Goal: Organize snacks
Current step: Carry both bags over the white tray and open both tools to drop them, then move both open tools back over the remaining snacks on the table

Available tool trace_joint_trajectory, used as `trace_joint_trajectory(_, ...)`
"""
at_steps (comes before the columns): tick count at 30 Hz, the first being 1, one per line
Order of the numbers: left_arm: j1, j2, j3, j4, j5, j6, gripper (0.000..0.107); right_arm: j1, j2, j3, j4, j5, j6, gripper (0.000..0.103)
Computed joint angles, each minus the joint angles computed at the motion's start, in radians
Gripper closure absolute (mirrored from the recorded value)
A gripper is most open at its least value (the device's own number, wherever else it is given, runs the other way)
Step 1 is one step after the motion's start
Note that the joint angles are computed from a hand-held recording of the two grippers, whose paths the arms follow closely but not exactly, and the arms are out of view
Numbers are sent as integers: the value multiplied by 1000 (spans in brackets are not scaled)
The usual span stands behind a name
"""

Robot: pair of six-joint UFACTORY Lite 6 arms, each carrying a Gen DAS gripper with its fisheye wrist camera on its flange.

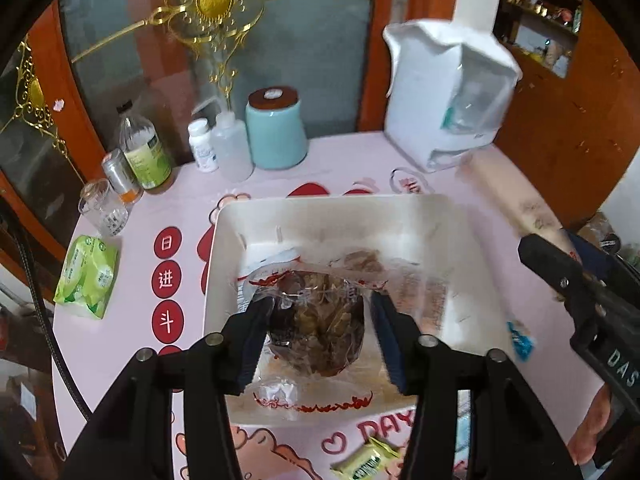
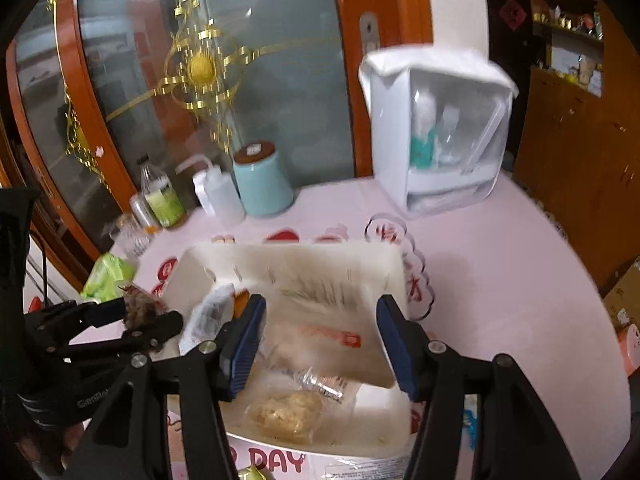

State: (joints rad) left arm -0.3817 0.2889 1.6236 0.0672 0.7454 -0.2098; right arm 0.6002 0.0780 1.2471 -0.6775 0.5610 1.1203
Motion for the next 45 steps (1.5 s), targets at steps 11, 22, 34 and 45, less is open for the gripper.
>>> trace_joint_trajectory(11,21,10,-105,12,-83,-48,5,42,-57,-146,-14,-45,86,30)
trace_joint_trajectory(22,-8,-127,-207,-23,-48,-28,5,138,-231,-241,-67,22,213,30)
trace_joint_trajectory(34,-146,-405,-378,131,10,-243,5,393,-465,-319,-173,270,408,30)
trace_joint_trajectory(45,-314,-605,-471,148,90,-347,5,751,-633,-382,-281,641,622,30)
